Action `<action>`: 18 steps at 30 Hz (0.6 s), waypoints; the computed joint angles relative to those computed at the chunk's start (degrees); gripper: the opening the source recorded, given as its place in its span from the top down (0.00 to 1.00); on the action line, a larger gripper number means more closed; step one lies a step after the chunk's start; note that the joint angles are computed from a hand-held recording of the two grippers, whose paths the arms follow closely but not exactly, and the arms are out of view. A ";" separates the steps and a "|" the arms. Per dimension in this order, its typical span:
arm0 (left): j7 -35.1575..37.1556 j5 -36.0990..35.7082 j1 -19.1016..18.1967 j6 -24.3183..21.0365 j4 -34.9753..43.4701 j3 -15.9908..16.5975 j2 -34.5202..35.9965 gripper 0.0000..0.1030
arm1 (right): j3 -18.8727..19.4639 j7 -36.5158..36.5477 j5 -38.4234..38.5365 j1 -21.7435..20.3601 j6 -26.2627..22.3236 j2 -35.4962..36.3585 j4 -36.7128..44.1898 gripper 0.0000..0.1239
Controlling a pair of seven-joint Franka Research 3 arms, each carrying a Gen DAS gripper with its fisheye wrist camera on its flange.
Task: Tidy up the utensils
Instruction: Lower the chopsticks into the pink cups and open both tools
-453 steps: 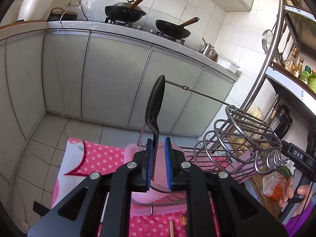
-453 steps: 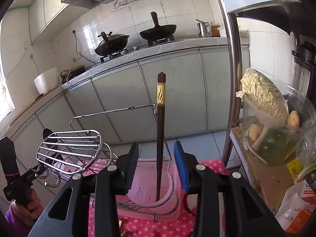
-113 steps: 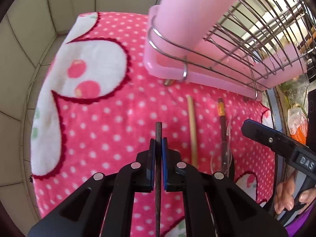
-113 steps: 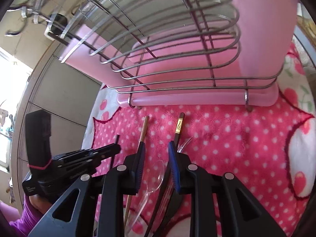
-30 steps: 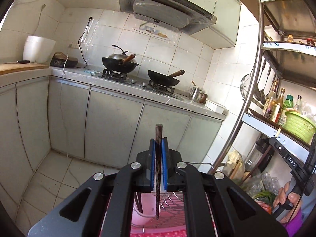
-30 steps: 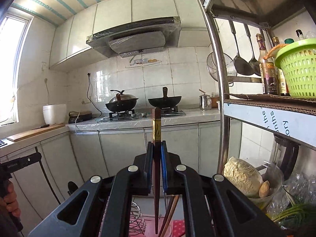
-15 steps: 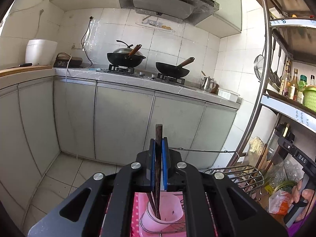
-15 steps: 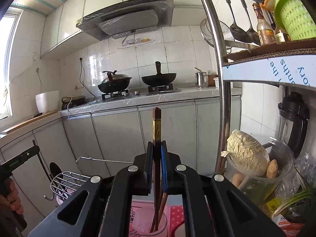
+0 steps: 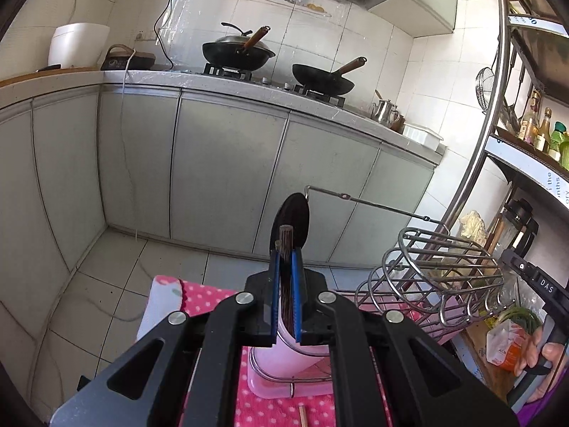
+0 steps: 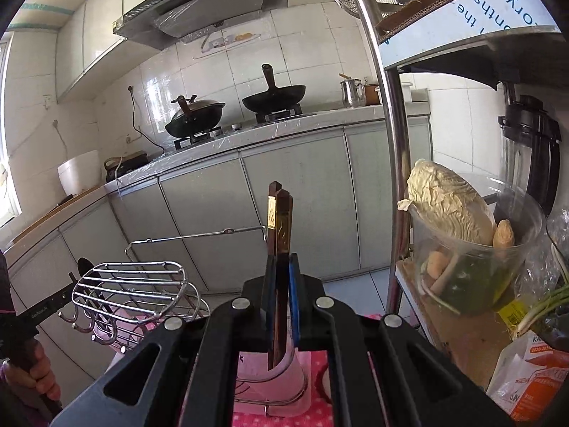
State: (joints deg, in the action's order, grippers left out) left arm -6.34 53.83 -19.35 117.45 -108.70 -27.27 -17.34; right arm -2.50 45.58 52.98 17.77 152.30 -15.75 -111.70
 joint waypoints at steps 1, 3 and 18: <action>0.03 -0.29 -0.05 0.26 -0.11 0.17 0.09 0.95 | 0.05 0.30 -0.55 -0.14 -0.45 0.12 0.08 0.95; 0.01 -0.91 -0.13 0.86 -0.51 0.54 0.11 0.95 | 0.11 0.88 -1.51 -0.40 -1.33 0.40 0.34 0.95; -2.21 -6.18 0.99 2.89 -3.39 0.67 -4.23 0.70 | -0.69 3.26 -2.13 -2.16 -9.16 -2.14 -0.56 0.67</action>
State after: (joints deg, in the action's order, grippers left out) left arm -8.55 47.65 -18.36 120.34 -112.09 -26.60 -21.57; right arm -3.19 48.85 50.85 15.61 143.13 -17.88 -112.26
